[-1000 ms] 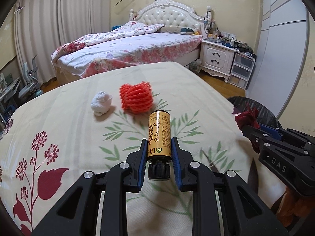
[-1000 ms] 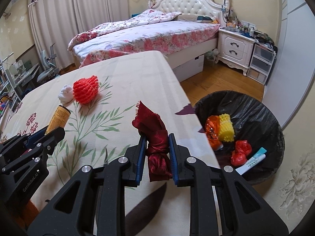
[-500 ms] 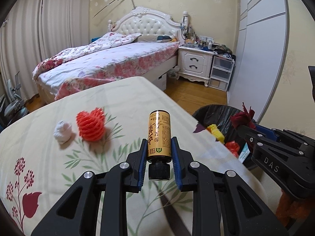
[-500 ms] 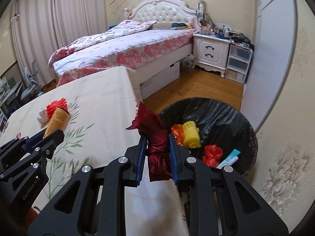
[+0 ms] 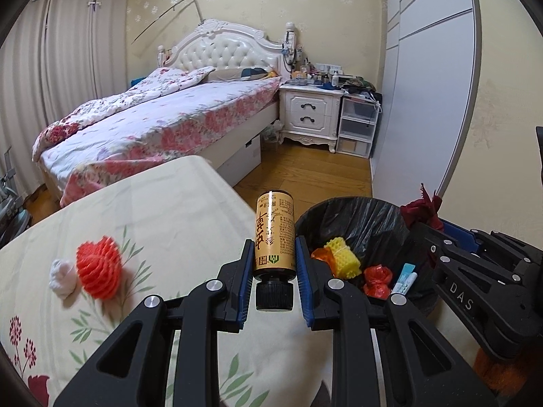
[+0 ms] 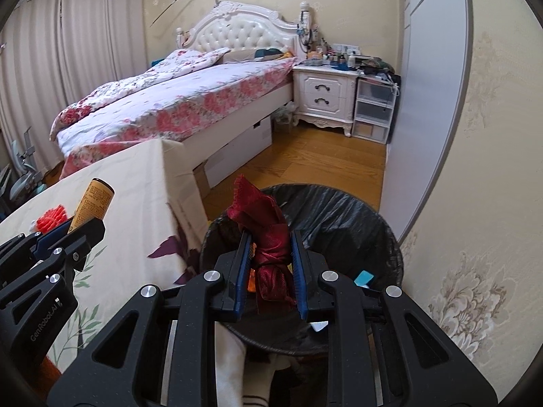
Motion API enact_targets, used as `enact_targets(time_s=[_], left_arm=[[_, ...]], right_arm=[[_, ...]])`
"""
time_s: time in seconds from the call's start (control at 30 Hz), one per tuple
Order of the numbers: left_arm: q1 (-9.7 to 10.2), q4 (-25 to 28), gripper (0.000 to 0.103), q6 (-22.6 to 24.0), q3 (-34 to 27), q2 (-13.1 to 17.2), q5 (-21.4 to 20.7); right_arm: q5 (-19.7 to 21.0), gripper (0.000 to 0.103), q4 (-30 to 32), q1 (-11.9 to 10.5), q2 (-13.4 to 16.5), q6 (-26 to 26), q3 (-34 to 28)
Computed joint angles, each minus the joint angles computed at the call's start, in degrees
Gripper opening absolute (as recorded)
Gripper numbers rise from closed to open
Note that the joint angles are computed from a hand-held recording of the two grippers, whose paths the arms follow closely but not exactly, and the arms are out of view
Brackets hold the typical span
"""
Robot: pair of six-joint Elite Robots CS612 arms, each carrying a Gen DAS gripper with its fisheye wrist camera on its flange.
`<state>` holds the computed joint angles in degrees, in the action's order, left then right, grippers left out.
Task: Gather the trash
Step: 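Carry the yellow bottle and red cloth over the bin and open both tools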
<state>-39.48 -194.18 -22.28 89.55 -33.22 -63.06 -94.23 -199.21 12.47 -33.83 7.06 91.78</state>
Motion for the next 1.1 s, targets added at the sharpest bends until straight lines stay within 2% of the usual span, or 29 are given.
enact_targets(time_s=[0.23,0.47,1.1], left_arm=[[0.18,1.27,0.025,2.60,-3.96,1.74,-1.23],[0.27,2.69,0.025,4.72,-7.69,3.42,-1.69],[1.05,8.46,0.025,4.75,-13.54,5.80,-4.03]], right_arm=[[-2.99,0.022,-0.31,-0.36,1.16,1.02,-2.11],[-4.14,0.022,0.12,-0.92,1.93,2.95,-3.20],[-5.30,0.022,1.78,-1.59,3.49,5.17,-5.79]])
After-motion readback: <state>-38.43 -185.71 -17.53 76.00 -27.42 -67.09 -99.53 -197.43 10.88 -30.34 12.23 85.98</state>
